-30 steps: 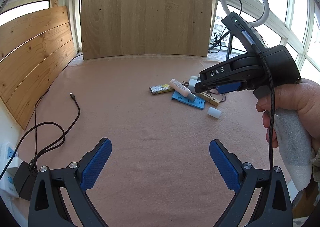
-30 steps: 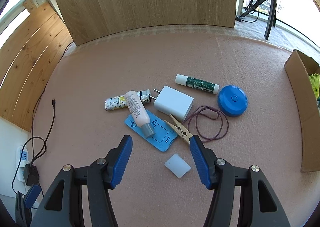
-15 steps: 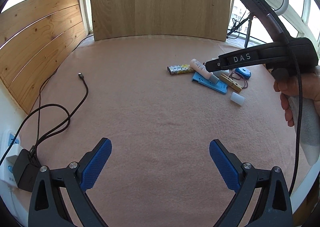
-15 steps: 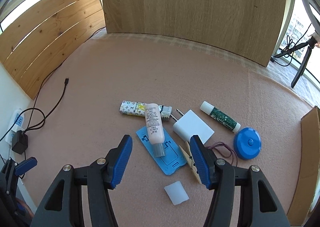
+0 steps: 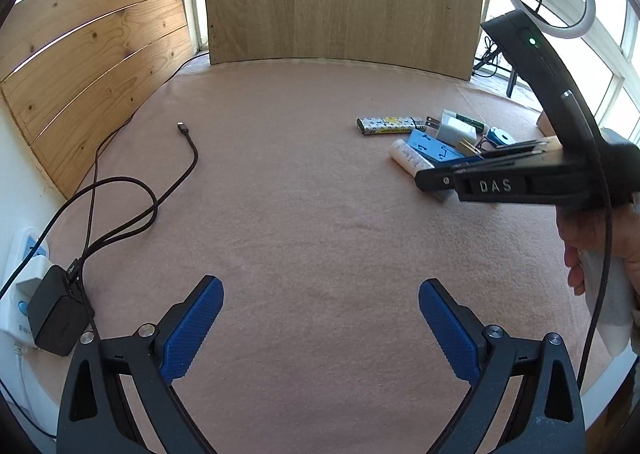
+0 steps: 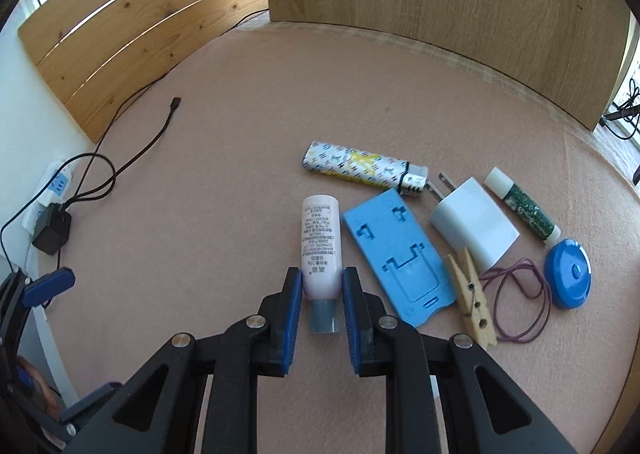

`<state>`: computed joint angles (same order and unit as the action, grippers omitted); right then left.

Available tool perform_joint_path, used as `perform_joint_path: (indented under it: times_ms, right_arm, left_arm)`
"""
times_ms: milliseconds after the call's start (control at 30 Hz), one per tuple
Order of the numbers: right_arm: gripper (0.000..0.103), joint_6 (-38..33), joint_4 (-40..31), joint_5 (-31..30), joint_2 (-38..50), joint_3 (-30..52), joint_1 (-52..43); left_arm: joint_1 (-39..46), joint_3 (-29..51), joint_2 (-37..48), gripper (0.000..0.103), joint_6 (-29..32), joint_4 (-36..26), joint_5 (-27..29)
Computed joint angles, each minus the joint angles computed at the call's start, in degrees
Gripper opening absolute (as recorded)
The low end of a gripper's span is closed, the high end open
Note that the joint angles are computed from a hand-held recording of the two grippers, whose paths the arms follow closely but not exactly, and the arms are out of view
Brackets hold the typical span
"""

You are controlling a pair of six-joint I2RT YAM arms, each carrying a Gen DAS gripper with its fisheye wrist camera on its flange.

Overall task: Organize objects
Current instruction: 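Grasp the pink lotion tube by its body with the right tool, then lift the lotion tube and carry it toward the box with the right tool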

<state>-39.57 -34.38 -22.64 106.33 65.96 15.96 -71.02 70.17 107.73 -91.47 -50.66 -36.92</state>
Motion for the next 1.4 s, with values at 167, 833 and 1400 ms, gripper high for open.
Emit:
perform_joint_path:
  times_ms: [167,833,1400]
  right_arm:
    - [0.018,-13.3,-5.4,-4.9,-6.5,-8.6,-3.5]
    - [0.033,-15.3,-16.5,-3.0,-2.9,-2.1,-2.2]
    - [0.019,-17.5,-24.3,-9.6,2.4,2.0,-6.6]
  left_arm:
    - [-1.7,-5.6,-1.8,0.100,2.2,6.2,-0.4]
    - [4.0,5.8,10.3,0.102,37.2,18.4,1.6]
    - [7.2,-1.1,6.5,0.075,44.5,34.0,9.1]
